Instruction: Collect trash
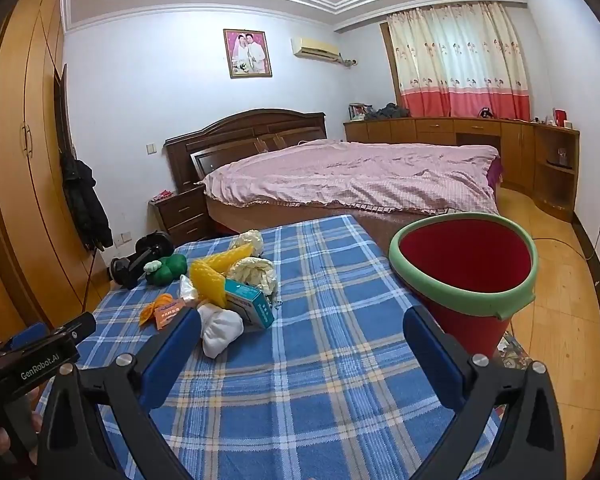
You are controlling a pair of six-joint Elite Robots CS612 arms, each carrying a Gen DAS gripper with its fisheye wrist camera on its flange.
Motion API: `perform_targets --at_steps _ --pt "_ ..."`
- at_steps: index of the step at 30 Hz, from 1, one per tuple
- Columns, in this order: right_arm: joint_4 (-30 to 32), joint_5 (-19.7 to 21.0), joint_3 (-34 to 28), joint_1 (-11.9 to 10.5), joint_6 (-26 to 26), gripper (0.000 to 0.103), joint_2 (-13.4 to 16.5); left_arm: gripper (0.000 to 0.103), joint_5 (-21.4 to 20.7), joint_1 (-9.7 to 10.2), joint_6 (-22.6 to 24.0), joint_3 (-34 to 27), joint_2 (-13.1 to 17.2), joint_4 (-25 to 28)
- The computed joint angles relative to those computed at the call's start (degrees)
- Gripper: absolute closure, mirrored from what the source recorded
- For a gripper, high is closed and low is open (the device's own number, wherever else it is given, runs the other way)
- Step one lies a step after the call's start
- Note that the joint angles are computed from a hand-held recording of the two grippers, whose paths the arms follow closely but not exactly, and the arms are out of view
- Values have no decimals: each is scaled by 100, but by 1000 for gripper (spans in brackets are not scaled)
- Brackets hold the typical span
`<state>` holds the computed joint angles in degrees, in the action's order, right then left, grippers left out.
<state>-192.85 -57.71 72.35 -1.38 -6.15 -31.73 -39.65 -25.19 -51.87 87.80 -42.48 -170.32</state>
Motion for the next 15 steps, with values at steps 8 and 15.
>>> perform_targets --at_steps 8,15 --pt "63 -39 -2 9 -42 0 -6 8 -114 10 -39 27 -20 25" --pt "76 -45 7 8 -54 0 -13 8 -142 16 -52 19 -26 65"
